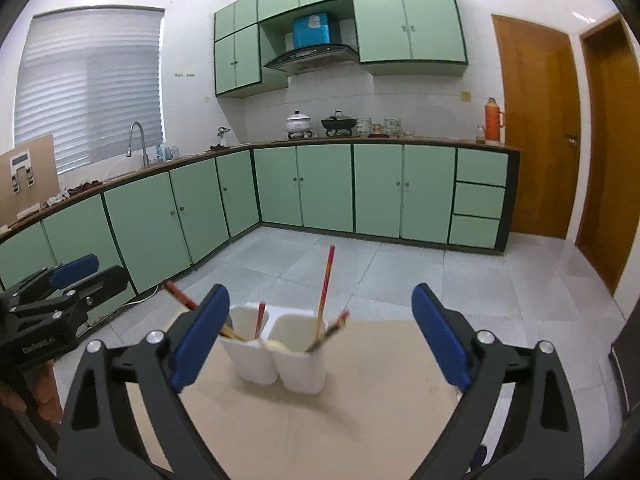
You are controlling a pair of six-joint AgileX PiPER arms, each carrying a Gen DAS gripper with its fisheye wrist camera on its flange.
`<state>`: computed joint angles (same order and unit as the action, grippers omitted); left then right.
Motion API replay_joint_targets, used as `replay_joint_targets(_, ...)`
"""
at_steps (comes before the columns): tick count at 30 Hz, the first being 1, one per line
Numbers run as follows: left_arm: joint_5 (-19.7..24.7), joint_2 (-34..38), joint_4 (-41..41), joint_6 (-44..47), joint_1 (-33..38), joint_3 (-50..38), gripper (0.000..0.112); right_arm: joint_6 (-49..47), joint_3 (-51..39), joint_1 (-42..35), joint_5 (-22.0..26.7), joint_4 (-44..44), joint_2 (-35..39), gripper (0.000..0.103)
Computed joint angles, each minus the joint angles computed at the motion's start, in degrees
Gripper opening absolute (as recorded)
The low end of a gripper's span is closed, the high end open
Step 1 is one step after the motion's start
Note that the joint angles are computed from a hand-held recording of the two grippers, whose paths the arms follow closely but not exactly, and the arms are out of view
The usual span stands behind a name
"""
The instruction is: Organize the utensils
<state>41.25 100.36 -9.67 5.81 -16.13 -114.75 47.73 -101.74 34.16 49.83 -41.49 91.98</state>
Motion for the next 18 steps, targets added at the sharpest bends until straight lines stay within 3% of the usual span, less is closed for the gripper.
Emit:
replay_joint_targets(5,-2.52,-6.32,4.08,-3.13,-1.33,8.52,0.091,3.02,5.11,3.09,1.66,-1.02,-4.55,0.097)
replay_joint_targets(18,-4.88,-18.09,12.03,-8.44,-5.20,21.24,0.095,8.33,11.29,12.51,7.13,-8.23,-11.09,0.097)
